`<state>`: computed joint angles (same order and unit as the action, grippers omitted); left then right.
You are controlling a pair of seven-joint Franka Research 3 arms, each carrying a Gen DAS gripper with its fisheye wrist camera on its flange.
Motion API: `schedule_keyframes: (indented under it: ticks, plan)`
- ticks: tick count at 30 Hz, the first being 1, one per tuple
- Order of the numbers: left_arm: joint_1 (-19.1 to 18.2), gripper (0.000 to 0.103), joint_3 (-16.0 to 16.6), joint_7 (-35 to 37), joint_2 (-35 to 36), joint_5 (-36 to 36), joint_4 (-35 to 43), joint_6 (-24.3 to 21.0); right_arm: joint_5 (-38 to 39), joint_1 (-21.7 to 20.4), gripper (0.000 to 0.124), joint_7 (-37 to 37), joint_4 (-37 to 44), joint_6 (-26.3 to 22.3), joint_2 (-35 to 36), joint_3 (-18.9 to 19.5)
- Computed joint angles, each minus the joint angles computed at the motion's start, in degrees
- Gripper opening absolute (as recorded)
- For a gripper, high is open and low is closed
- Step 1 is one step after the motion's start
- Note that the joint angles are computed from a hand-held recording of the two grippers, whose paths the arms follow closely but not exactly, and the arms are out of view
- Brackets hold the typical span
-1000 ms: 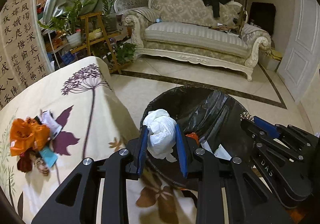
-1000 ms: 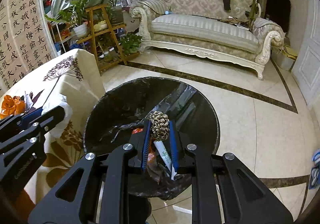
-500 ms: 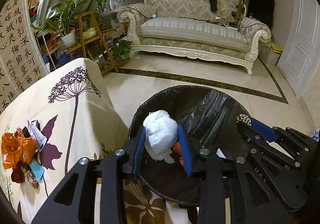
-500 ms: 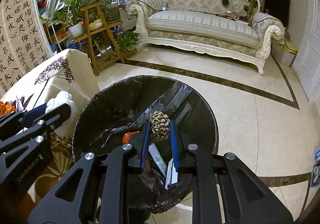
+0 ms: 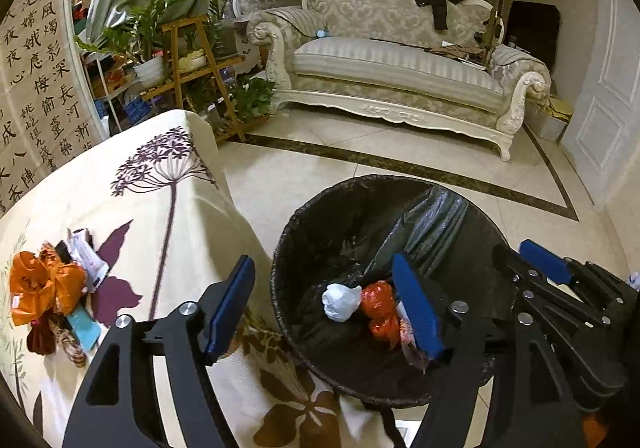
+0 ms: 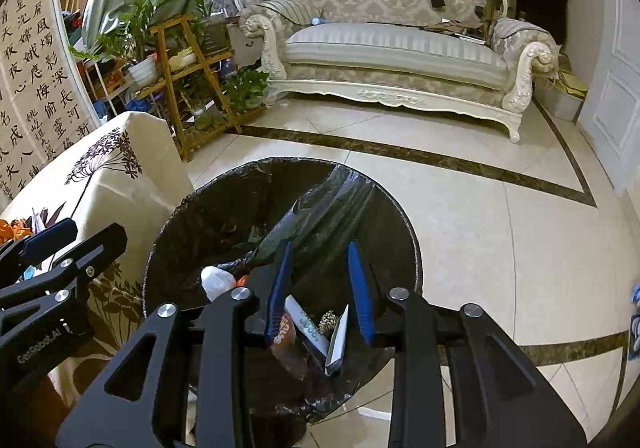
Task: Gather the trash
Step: 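Carry tissue and rope ball over the bin and open both grippers to drop them, then move both open grippers back to the trash pile on the table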
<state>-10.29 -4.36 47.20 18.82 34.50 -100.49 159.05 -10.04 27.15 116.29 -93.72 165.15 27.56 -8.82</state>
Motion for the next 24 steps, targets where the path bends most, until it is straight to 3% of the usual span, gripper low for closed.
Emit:
schedule_keyframes:
  ticks: [10,24]
  plan:
    - [1.5,0.074,1.6,-6.1,-6.9,5.1,-7.5,0.8,2.0,0.1,0.048,-2.7,0.2,0.6,-0.5,2.7]
    - [10.9,0.076,0.1,-18.3,-21.3,13.3,-23.0,-0.7,7.2,2.5,0.055,-12.3,4.8,-0.5,1.1,8.3]
